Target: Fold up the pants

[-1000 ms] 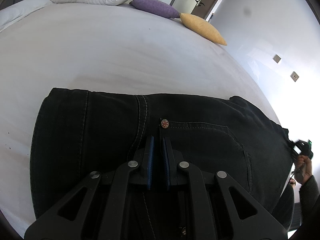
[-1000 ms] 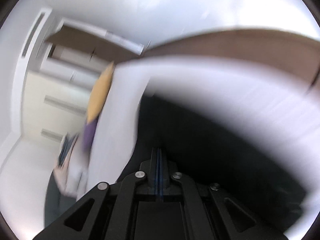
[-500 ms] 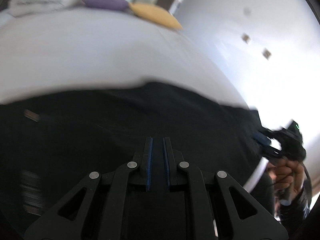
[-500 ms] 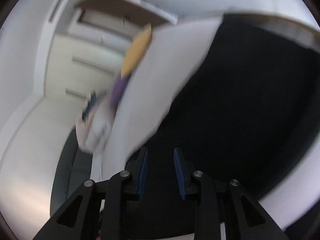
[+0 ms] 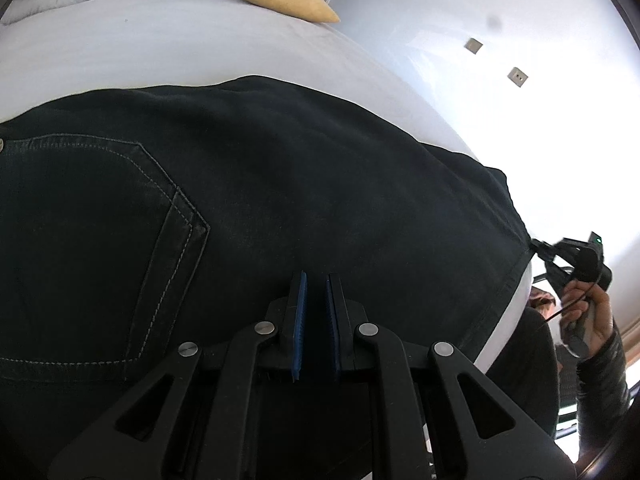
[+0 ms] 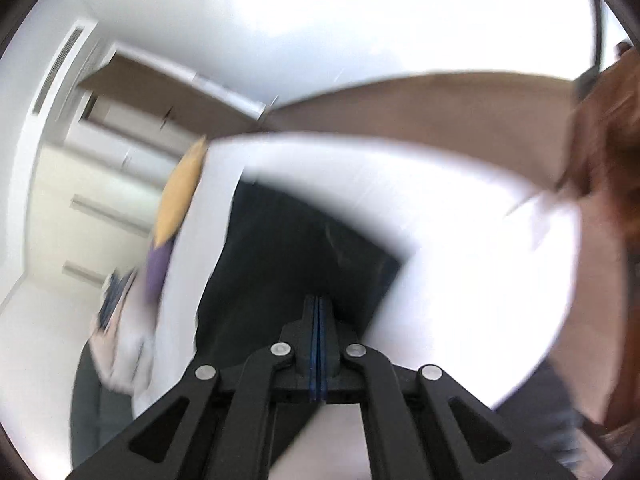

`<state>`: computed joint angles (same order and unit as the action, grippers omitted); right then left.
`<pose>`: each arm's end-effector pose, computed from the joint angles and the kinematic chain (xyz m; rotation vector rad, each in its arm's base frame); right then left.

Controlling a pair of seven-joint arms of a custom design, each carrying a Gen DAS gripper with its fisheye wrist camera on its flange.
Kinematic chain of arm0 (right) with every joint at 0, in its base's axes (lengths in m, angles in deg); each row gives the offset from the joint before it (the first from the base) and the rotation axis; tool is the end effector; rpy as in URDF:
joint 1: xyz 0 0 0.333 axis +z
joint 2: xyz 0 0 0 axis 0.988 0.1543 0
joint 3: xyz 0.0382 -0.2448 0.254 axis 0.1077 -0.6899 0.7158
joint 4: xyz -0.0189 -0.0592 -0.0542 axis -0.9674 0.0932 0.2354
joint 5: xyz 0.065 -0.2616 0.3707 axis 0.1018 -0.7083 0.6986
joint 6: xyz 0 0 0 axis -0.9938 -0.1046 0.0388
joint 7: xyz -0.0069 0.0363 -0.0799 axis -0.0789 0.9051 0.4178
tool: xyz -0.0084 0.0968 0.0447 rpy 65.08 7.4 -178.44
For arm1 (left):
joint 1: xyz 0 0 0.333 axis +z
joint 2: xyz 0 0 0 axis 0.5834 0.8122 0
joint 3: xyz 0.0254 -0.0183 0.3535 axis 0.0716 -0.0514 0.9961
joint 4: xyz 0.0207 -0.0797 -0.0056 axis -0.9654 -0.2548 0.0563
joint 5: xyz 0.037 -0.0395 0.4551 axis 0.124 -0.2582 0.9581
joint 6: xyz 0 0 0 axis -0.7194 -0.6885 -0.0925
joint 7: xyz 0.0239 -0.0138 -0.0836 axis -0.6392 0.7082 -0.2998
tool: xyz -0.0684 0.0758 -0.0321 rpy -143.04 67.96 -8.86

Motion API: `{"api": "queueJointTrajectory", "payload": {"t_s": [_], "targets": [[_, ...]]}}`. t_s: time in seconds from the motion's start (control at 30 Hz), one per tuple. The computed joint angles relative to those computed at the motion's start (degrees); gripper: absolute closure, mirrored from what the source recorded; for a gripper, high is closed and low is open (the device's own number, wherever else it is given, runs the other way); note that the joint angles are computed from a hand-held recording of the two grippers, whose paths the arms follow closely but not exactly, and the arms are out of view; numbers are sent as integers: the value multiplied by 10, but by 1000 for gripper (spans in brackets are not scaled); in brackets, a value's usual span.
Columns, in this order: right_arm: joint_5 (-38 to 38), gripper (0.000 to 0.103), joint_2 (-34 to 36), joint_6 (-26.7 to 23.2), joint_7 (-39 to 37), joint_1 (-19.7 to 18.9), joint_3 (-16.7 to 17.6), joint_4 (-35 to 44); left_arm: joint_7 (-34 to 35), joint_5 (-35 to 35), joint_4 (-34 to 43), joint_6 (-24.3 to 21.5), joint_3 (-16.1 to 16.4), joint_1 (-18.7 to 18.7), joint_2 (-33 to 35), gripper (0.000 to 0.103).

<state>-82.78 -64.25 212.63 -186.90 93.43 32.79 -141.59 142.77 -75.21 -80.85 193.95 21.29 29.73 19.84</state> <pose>0.4459 0.2209 0.4393 -0.0601 2.2512 -0.4706 0.7205 -0.2943 0.4249 1.2276 -2.4554 1.1477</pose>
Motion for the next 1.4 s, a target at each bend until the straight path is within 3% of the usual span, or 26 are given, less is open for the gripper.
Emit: {"api": "queueJointTrajectory", "payload": {"t_s": [0.07, 0.17, 0.23, 0.33, 0.43, 0.47, 0.53, 0.67, 0.77, 0.93, 1.0, 1.1, 1.23, 1.4], "targets": [[39, 90, -30, -52, -17, 13, 11, -8, 1, -7, 2, -3, -2, 3, 3, 92], [21, 88, -56, -57, 20, 20, 24, -18, 4, -10, 4, 0, -4, 3, 5, 92], [-22, 85, -42, -5, 3, 6, 24, 6, 8, -13, 1, 4, -5, 3, 4, 92], [-162, 76, 44, 109, 63, -14, 14, 79, 14, -16, -2, 7, -5, 4, 2, 92], [-210, 75, 133, 153, 90, 3, -5, 145, 19, -19, -6, 7, -5, 5, -1, 92], [-238, 73, 147, 167, 135, 8, -12, 152, 20, -20, -7, 6, -5, 6, -2, 92], [-280, 72, 161, 174, 188, 20, -25, 158, 21, -25, -8, 4, -6, 7, -3, 92], [-307, 72, 170, 172, 202, 44, -50, 164, 20, -28, -10, 7, -5, 5, -4, 92], [-279, 71, 159, 174, 178, 49, -65, 145, 20, -27, -10, 6, -4, 4, -4, 92], [-186, 63, 74, 108, 154, 47, -54, 61, 19, -26, -8, 4, -3, 4, -4, 92], [-125, 44, 31, 56, 124, 44, -40, 29, 19, -28, -9, 4, -4, 5, -4, 92], [-68, 41, -23, 8, 100, 38, -20, -10, 21, -30, -8, 3, -4, 6, -3, 92], [-56, 41, -52, 15, 135, 15, 0, -40, 23, -31, -10, 6, -4, 6, -3, 92], [-152, 42, -30, 70, 237, -14, 5, -38, 24, -31, -10, 6, -4, 5, -3, 92]]}}
